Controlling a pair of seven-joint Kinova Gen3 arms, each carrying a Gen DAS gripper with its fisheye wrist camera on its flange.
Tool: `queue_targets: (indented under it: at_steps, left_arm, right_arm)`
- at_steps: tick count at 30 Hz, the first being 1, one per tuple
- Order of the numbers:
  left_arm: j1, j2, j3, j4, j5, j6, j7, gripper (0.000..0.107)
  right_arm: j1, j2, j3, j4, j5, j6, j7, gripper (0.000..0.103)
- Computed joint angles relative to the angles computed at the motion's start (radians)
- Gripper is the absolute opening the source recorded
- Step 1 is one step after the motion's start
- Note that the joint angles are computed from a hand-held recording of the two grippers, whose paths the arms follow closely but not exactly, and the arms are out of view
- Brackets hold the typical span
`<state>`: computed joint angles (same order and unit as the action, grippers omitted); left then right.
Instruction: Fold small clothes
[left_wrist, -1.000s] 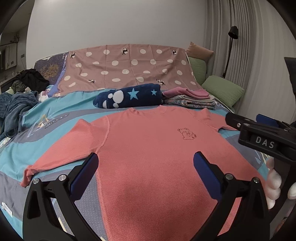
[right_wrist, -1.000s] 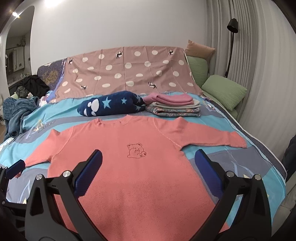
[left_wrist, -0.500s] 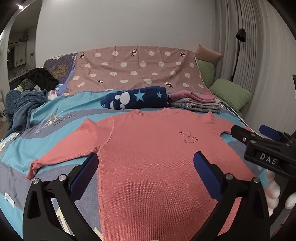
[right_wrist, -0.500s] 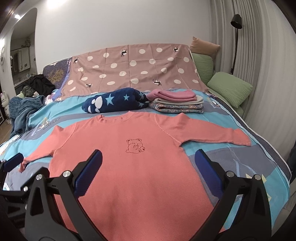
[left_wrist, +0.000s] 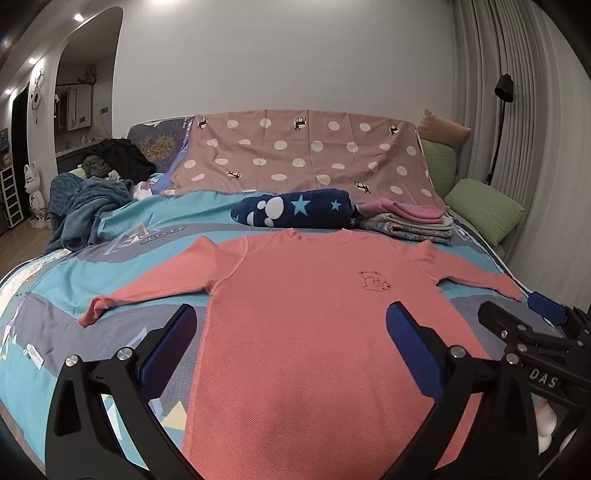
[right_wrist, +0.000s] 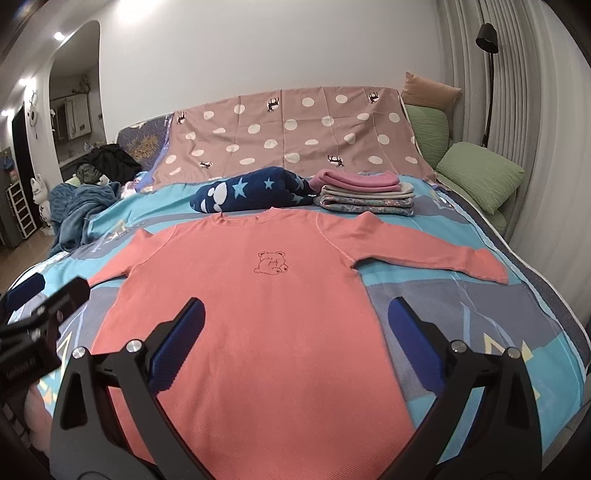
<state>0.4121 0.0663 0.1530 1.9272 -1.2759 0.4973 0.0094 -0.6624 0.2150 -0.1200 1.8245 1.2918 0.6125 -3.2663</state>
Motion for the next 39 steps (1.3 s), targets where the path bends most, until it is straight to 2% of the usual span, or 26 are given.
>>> queue_targets:
  at_steps: [6,7,15,18,21,26,30,35,37,39]
  left_arm:
    - [0.040,-0.001,0.031,-0.006,-0.011,0.057,0.026,0.102]
    - [0.026,0.001,0.053,-0.009,-0.006,0.064,0.019,0.102]
    - [-0.307,0.019,0.417,-0.017,-0.010,0.077,-0.005,0.102]
    - [-0.446,0.031,0.535,-0.010,-0.029,0.047,0.006,0.102]
    - [-0.585,0.046,0.623,0.000,-0.023,-0.012,-0.010,0.101]
    - [-0.816,0.076,0.700,-0.004,0.160,-0.111,-0.178,0.099]
    - [-1.001,0.137,0.724,-0.010,0.323,-0.175,-0.286,0.088]
    - [-1.226,0.285,0.789,-0.084,0.526,-0.128,-0.432,0.084]
    - [-1.266,0.357,0.767,-0.136,0.608,-0.098,-0.479,0.084]
    - [-1.316,0.440,0.761,-0.187,0.689,-0.082,-0.518,0.084]
  right_arm:
    - [0.021,-0.073,-0.024,0.109,0.093,-0.003,-0.126,0.095]
    - [0.028,-0.080,-0.032,0.119,0.102,-0.001,-0.138,0.094]
    - [0.068,-0.094,-0.065,0.141,0.134,-0.012,-0.162,0.083]
    - [0.077,-0.073,-0.063,0.117,0.123,-0.030,-0.128,0.081]
    - [0.078,-0.039,-0.053,0.074,0.086,-0.044,-0.060,0.081]
    - [0.062,0.034,-0.015,-0.028,-0.016,-0.056,0.075,0.081]
    - [0.050,0.105,0.015,-0.130,-0.136,-0.042,0.206,0.081]
    - [0.047,0.188,0.039,-0.259,-0.274,-0.014,0.366,0.082]
    - [0.035,0.228,0.055,-0.320,-0.324,0.007,0.445,0.082]
    - [0.052,0.263,0.026,-0.376,-0.346,0.039,0.518,0.082]
